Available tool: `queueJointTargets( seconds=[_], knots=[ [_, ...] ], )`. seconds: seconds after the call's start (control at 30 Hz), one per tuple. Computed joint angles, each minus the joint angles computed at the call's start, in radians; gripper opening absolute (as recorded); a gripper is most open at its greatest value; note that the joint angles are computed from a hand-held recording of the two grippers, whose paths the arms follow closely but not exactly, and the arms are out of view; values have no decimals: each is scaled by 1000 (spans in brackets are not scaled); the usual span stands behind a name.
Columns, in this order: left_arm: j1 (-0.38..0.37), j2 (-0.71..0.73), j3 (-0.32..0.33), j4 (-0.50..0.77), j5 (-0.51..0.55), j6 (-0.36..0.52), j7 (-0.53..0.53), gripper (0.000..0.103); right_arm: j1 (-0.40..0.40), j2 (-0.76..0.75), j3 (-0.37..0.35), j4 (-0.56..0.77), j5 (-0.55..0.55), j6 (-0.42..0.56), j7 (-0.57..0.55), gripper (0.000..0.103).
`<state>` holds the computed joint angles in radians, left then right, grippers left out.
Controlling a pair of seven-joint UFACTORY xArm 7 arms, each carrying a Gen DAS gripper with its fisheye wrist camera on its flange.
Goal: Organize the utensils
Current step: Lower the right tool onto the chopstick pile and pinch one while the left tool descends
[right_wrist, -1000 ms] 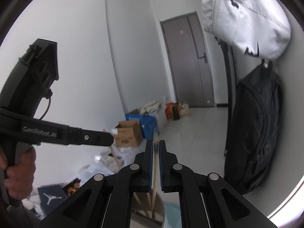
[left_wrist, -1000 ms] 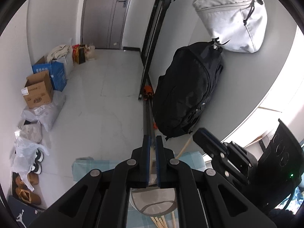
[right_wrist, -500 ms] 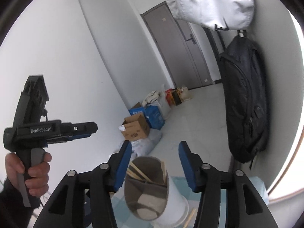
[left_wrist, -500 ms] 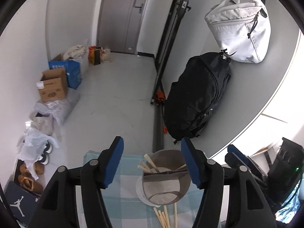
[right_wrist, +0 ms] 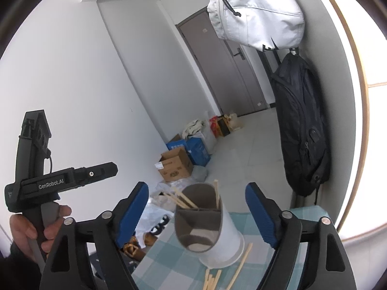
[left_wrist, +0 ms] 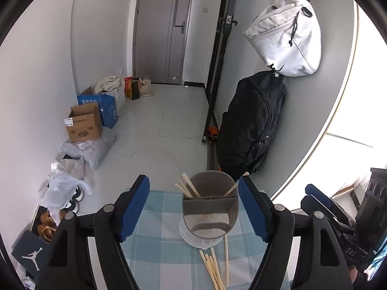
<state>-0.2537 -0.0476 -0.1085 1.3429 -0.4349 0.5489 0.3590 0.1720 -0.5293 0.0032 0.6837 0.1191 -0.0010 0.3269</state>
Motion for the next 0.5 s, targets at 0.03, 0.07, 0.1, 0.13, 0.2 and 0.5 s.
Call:
queueJointTargets(
  seconds=[0.03, 0.07, 0.1, 0.13, 0.2, 0.5],
  knots=[
    [0, -10, 0, -13, -2, -5, 2, 72, -9, -10, 11, -6, -3, 11, 5, 87],
    [0, -20, 1, -29, -4, -12, 4, 73, -6, -21, 12, -14, -3, 17, 5, 88],
    [-2, -30, 1, -44, -6, -19, 4, 74, -3, -29, 11, -22, -3, 19, 5, 90],
    [-4, -40, 2, -62, -7, -27, 4, 76, -8, -40, 19, -32, -5, 24, 10, 92],
    [-10, -57, 4, -95, -9, -46, 6, 82, -18, -60, 30, -51, -8, 36, 21, 97],
    [-50, -114, 30, -238, -73, -113, 63, 82, -41, -121, 49, -114, -17, 156, 57, 101]
  ],
)
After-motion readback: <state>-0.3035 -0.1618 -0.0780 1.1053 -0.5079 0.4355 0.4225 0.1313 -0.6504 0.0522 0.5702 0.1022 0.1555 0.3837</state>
